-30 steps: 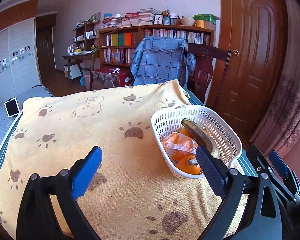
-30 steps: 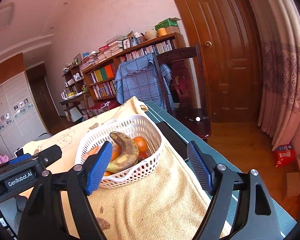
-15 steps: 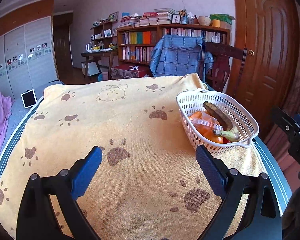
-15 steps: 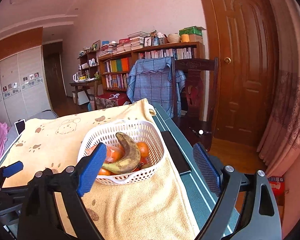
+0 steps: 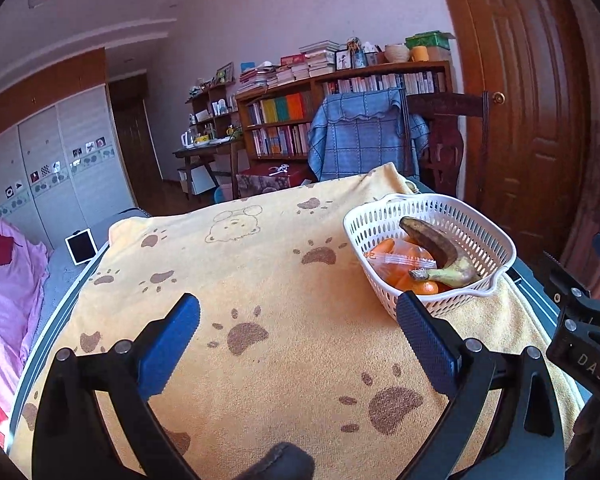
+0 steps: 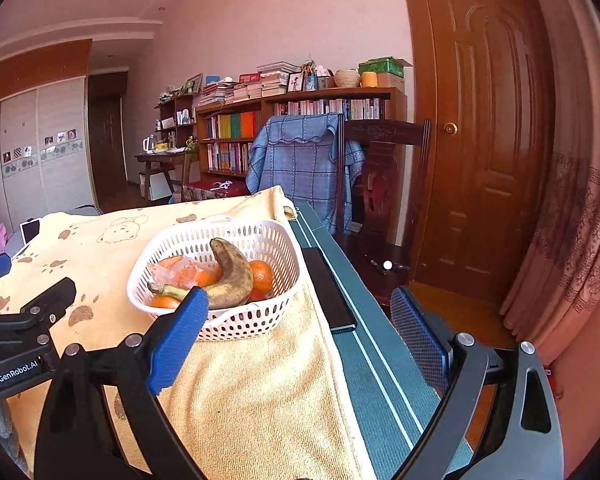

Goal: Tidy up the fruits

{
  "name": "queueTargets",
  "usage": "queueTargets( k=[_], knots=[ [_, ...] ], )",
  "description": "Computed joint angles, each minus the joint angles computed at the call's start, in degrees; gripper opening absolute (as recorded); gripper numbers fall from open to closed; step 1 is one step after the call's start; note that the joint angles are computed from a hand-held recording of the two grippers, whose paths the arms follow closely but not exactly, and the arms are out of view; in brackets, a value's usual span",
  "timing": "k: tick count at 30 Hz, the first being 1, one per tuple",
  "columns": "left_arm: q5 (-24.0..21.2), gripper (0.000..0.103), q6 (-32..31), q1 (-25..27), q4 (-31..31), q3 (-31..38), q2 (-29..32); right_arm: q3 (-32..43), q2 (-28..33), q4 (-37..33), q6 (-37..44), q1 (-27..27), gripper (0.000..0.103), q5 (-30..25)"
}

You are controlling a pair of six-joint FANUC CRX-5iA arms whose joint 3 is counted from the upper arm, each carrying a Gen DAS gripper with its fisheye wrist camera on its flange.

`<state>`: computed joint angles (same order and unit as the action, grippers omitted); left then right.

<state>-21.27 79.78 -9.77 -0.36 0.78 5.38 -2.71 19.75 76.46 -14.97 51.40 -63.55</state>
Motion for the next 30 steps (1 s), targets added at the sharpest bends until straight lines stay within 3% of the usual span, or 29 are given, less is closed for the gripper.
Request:
queueTargets(
  k=[13,30],
  knots=[
    [1.2,0.098,6.6,-0.8,-8.1,0.3,-0.1,1.4,2.3,3.0,2.4,0.9,0.096,-2.3],
    [2.3,0.098,6.4,-0.8,-8.3,-0.4,-0.3,1.7,2.5,3.0,2.8,0.9,0.097,-2.2]
  ],
)
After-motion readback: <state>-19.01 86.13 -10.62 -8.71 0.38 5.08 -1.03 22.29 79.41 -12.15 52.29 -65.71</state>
